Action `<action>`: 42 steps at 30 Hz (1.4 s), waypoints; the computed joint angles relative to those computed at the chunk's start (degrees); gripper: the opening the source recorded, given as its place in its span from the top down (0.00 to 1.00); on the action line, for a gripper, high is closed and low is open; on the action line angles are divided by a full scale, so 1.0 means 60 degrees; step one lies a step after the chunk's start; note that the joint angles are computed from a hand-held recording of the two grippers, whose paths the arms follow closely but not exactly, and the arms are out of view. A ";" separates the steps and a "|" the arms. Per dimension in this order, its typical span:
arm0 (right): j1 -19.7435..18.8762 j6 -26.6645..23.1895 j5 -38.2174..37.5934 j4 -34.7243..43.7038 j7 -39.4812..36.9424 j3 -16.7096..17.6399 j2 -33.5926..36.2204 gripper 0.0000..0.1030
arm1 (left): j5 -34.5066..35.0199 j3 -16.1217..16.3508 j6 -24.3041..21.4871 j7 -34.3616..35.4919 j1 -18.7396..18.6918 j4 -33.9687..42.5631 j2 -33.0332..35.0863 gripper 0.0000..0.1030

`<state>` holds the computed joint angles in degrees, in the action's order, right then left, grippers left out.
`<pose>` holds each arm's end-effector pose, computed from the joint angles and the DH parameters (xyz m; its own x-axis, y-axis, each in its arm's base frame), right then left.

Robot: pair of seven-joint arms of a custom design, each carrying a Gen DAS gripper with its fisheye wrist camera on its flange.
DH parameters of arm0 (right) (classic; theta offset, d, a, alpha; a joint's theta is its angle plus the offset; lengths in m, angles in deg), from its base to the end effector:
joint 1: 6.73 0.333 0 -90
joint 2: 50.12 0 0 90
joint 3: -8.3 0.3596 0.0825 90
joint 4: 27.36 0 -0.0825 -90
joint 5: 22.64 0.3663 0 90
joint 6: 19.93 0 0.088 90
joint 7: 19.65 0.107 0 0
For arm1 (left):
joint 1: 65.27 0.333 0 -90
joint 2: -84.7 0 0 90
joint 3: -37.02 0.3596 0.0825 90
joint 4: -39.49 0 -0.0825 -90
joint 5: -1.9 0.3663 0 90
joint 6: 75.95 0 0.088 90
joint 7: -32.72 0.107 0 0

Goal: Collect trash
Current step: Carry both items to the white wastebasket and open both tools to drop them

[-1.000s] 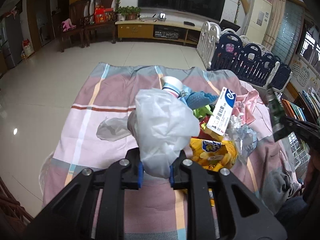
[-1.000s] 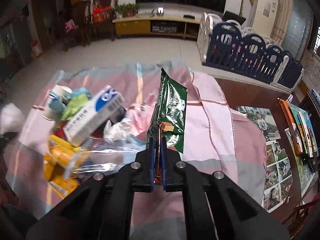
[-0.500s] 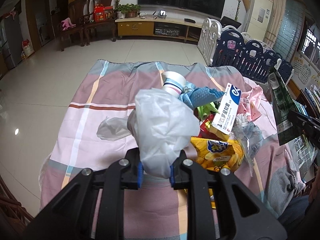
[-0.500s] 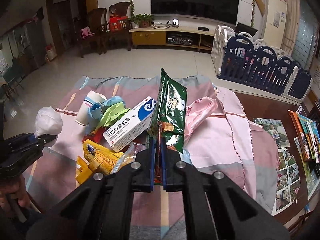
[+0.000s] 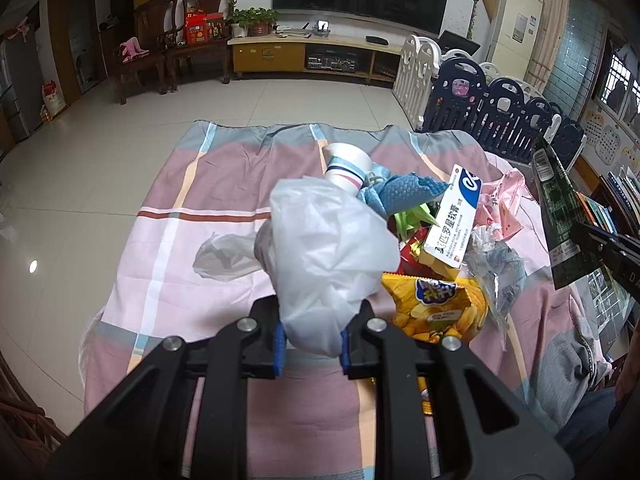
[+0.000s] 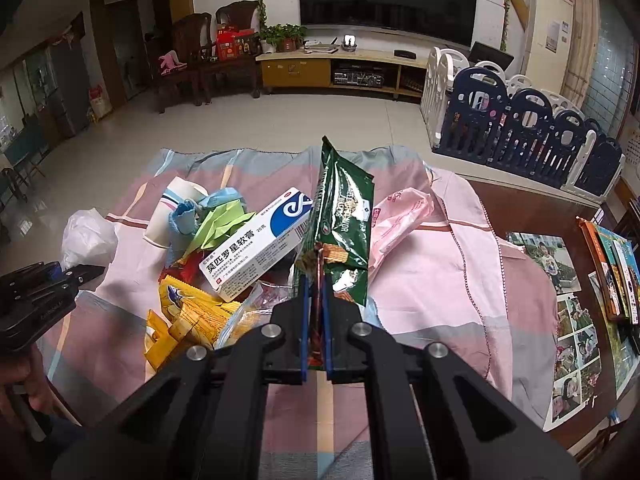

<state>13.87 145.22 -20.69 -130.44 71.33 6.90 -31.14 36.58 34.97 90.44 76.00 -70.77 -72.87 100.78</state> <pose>0.6482 0.2261 0.5037 0.3010 -0.9531 -0.0326 -0.7033 -0.1988 -0.6825 0.6358 -0.1168 0.4544 0.1257 -0.9906 0.0533 -0.7477 -0.1299 -0.6513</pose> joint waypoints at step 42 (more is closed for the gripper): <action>-0.0188 -0.0318 0.2564 0.0142 -0.3582 0.2100 0.0180 0.94 | 0.5609 0.1328 -0.1541 -0.9286 0.1936 -0.1421 -0.2378 0.12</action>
